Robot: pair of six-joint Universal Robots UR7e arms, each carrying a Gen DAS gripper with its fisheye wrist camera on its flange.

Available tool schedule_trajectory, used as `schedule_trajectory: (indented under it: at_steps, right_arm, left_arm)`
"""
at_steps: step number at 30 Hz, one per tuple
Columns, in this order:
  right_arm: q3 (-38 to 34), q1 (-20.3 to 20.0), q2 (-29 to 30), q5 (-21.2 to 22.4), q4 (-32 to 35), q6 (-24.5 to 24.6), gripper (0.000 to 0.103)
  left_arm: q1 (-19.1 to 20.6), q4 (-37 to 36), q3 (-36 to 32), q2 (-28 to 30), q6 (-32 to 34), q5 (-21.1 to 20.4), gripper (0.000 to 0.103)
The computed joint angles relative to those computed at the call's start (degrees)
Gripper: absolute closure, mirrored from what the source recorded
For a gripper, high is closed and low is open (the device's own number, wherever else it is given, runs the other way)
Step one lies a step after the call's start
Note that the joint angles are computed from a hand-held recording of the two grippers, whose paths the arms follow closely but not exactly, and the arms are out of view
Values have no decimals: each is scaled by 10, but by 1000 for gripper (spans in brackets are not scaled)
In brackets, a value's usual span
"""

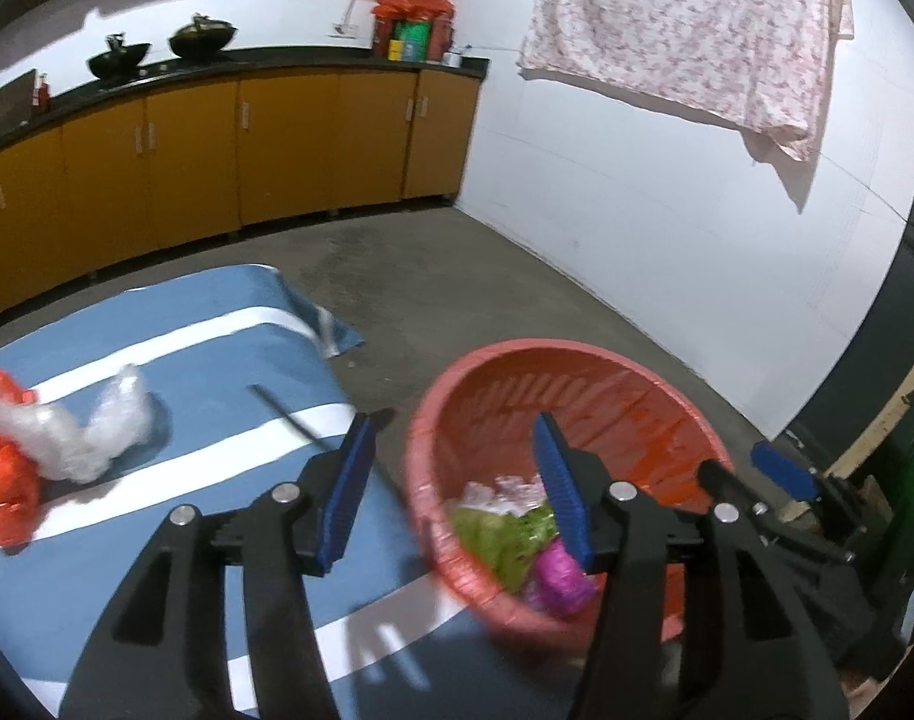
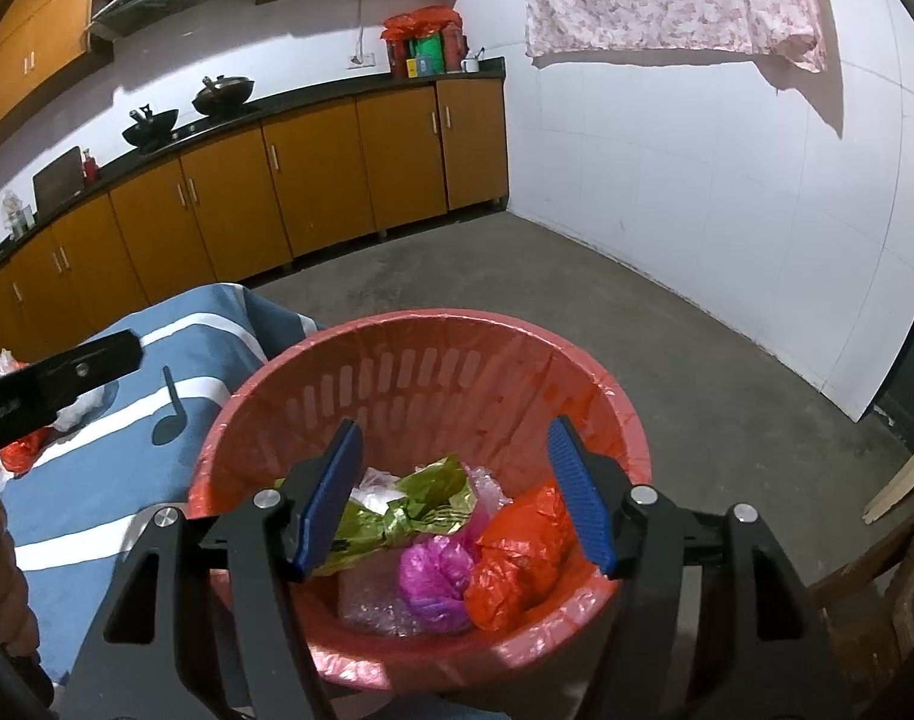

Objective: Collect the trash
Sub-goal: 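Move both open tools back over the table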

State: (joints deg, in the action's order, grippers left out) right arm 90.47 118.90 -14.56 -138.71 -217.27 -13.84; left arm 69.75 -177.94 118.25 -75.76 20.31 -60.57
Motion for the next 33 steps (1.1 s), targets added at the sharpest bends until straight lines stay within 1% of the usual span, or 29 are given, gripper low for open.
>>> schedule_trajectory:
  at_steps: [2, 6, 8, 10, 12, 14, 18, 24, 26, 28, 29, 33]
  right_arm:
    - [-1, 5, 1, -3, 2, 3, 39]
    - [-1, 16, 3, -4, 12, 20, 38]
    - [-2, 22, 6, -2, 20, 29, 36]
    - [-6, 27, 11, 1, 31, 39, 30]
    - [-13, 33, 19, 8, 46, 49, 27]
    - [-22, 39, 28, 12, 61, 52, 26]
    - [-51, 54, 49, 27, 104, 57, 25]
    - [-105, 73, 82, 52, 156, 54, 25]
    - [-124, 78, 93, 59, 173, 51, 25]
    - [-144, 84, 106, 64, 191, 50, 25]
    - [-156, 86, 113, 68, 201, 49, 24]
    - [-215, 95, 147, 81, 245, 41, 20]
  left_arm:
    - [0, -13, 15, -18, 9, 11, 41]
    - [3, -42, 52, -62, 34, 47, 34]
    - [8, -44, 64, -81, 33, 65, 30]
    - [20, -34, 71, -104, 20, 77, 27]
    - [34, -32, 78, -125, 12, 91, 24]
    - [45, -38, 84, -141, 16, 106, 21]
    - [79, -41, 85, -170, 20, 135, 18]
    - [125, -87, 74, -192, 54, 175, 13]
    - [132, -96, 69, -195, 61, 188, 8]
    - [146, -105, 63, -197, 67, 197, 6]
    - [152, -107, 61, -198, 68, 197, 4]
    - [178, -106, 44, -198, 65, 201, 4]
